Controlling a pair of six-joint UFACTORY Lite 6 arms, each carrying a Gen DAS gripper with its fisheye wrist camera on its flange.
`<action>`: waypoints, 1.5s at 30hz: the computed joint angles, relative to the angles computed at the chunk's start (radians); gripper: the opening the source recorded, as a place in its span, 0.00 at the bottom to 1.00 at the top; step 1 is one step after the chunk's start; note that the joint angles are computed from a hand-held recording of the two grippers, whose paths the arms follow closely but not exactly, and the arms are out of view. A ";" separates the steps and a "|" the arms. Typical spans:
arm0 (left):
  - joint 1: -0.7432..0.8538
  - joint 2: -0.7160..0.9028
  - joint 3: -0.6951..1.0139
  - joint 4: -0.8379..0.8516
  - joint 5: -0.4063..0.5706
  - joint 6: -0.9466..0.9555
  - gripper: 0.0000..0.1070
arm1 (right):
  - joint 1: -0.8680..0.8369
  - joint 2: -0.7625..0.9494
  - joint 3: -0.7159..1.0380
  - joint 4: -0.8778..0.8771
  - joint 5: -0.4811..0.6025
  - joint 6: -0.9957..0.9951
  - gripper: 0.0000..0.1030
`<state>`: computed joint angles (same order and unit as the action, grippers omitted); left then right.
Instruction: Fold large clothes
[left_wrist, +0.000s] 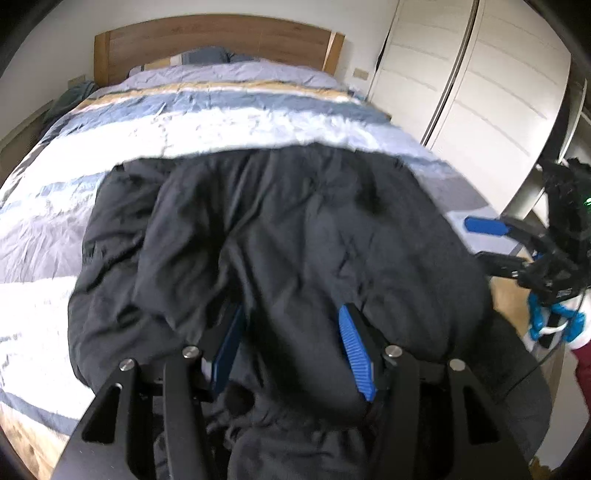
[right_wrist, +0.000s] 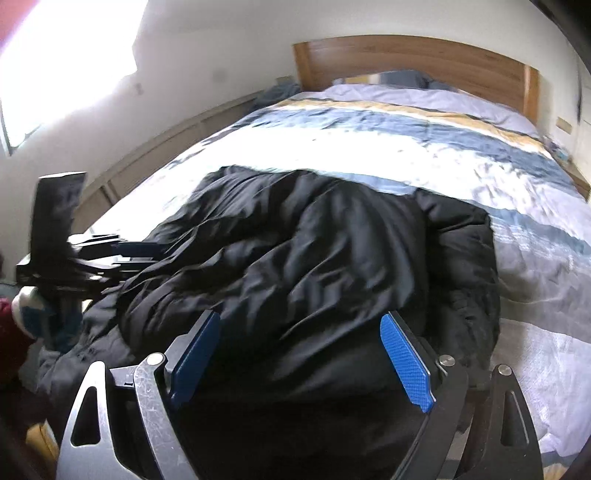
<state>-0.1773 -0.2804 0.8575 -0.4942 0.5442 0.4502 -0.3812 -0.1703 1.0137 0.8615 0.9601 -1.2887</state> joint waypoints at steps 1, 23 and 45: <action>-0.002 0.001 -0.018 -0.001 -0.012 -0.003 0.48 | 0.014 -0.013 -0.023 -0.019 -0.018 -0.001 0.85; 0.141 -0.048 0.043 -0.102 0.065 0.119 0.48 | -0.022 0.015 0.052 0.064 0.086 0.020 0.85; 0.177 0.145 -0.085 -0.361 -0.079 0.522 0.50 | 0.238 0.031 -0.239 -0.011 -0.354 -0.050 0.86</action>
<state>-0.0008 -0.1354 0.7723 -0.8549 0.4654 0.9727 -0.1433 -0.1392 0.7751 0.8506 0.6060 -1.3385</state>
